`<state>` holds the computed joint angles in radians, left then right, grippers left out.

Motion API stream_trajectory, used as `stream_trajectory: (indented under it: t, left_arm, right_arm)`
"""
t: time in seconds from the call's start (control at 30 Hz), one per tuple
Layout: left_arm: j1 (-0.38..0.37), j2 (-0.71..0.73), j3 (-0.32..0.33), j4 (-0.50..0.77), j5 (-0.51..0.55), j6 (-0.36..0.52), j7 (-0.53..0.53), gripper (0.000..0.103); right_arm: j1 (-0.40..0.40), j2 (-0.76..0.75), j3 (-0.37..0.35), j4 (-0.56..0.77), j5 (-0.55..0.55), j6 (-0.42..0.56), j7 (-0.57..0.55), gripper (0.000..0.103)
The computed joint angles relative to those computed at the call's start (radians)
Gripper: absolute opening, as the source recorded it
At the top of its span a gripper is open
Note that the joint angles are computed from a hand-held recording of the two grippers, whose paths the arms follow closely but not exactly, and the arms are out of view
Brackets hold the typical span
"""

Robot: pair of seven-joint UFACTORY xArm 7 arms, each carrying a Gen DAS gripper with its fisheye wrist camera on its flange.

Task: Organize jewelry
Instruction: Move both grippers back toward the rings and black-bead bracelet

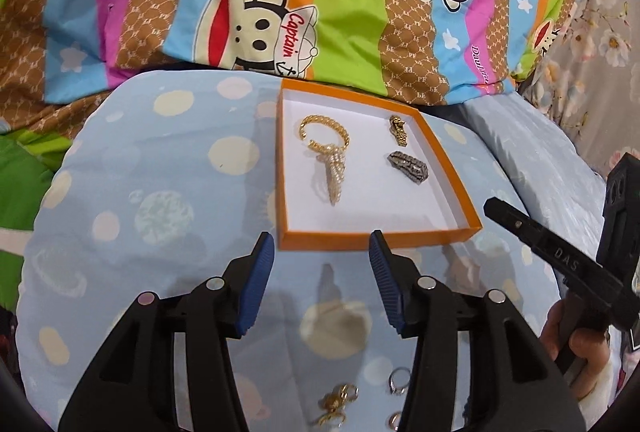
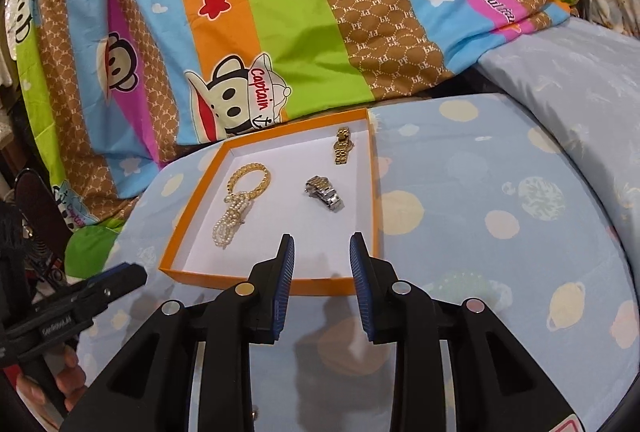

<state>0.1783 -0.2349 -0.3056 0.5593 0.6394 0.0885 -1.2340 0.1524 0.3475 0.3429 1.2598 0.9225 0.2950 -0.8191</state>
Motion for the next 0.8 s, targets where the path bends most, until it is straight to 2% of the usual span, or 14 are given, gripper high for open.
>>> stream_trajectory:
  t: [0.13,0.27,0.4,0.5,0.57,0.67,0.8]
  left_arm:
    - [-0.059,-0.069,0.034,-0.082,-0.08,0.009,0.049,0.048]
    - [-0.136,-0.098,0.063,-0.146,-0.197,-0.003,0.129,0.048]
    - [-0.168,-0.118,0.027,-0.185,-0.264,-0.011,0.169,0.049]
    - [-0.164,-0.126,-0.038,-0.195,-0.286,0.006,0.17,0.053]
    - [-0.184,-0.127,-0.046,-0.205,-0.306,0.013,0.171,0.053]
    - [-0.215,-0.14,-0.042,-0.23,-0.341,0.01,0.171,0.053]
    - [-0.203,-0.205,-0.098,-0.27,-0.345,0.034,0.128,0.053]
  right_arm:
    - [-0.018,-0.057,0.02,-0.073,0.077,-0.012,-0.077,0.029]
    - [-0.012,-0.132,-0.005,-0.166,0.182,-0.005,-0.157,0.029]
    - [0.017,-0.208,-0.054,-0.262,0.234,-0.021,-0.207,0.029]
    - [0.036,-0.271,-0.095,-0.331,0.276,-0.01,-0.256,0.03]
    - [0.052,-0.31,-0.124,-0.373,0.285,-0.002,-0.272,0.031]
    - [0.076,-0.378,-0.171,-0.443,0.28,0.037,-0.28,0.034]
    - [0.116,-0.471,-0.218,-0.545,0.24,0.068,-0.282,0.034]
